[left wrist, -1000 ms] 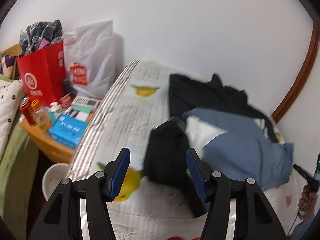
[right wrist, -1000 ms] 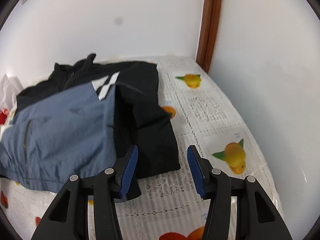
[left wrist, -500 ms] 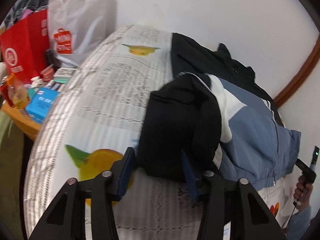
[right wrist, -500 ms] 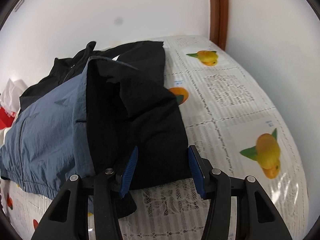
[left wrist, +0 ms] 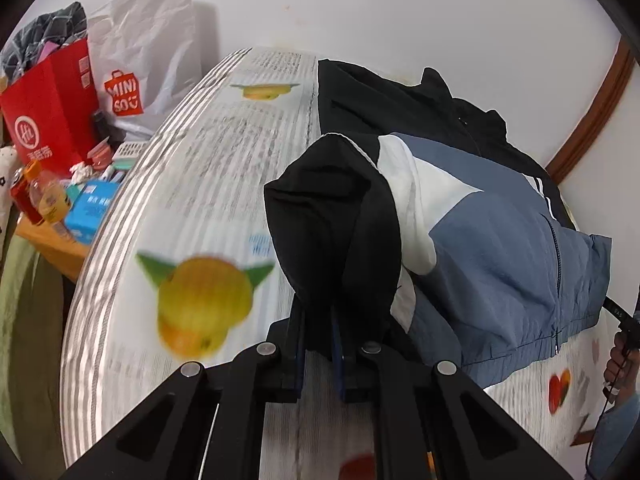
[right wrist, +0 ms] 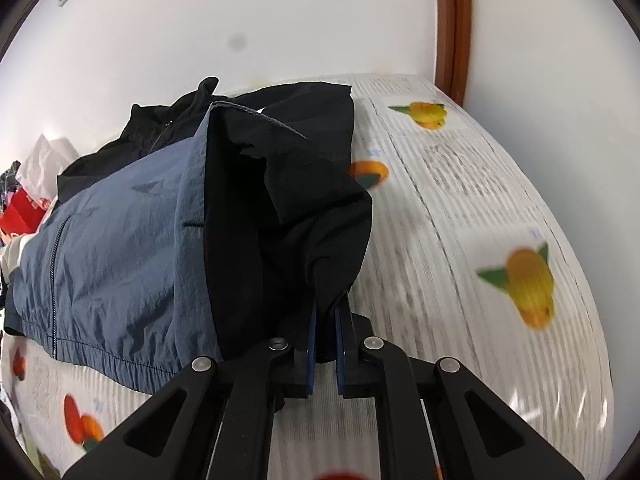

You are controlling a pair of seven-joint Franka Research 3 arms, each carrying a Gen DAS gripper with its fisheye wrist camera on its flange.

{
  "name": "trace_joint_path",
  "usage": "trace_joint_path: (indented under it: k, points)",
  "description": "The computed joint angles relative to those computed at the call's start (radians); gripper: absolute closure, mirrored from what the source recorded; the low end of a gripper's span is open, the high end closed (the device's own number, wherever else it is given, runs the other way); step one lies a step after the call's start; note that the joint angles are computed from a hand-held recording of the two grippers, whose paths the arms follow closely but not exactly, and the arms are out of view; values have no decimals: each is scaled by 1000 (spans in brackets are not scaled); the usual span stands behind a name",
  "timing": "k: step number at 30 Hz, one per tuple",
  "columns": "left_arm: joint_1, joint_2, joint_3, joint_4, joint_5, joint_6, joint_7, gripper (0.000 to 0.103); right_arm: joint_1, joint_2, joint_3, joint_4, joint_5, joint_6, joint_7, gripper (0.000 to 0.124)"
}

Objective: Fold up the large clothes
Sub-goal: 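Grasp the black jacket hem with both grippers, then lift the hem with both grippers, fold it toward the collar, release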

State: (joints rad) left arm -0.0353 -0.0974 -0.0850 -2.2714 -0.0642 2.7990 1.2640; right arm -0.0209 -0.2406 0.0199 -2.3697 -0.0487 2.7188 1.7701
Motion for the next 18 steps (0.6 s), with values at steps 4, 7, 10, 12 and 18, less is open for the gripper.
trace_joint_path:
  k: [4, 7, 10, 12, 18]
  points:
    - [-8, -90, -2, -90, 18, -13, -8, 92, 0, -102, 5, -84, 7, -24, -7, 116]
    - [-20, -163, -2, -164, 39, -14, -37, 92, -2, -204, 12, -166, 22, -46, -24, 116]
    - [-45, -222, 8, -226, 36, -17, -53, 92, -16, -293, 21, -231, 29, -76, -41, 115]
    - [-59, -258, 12, -261, 37, -9, -64, 90, -44, -337, 41, -256, 9, -109, -37, 113]
    - [-43, -352, -13, -315, 121, -23, -151, 83, -113, -521, 107, -315, -87, -217, 24, 113]
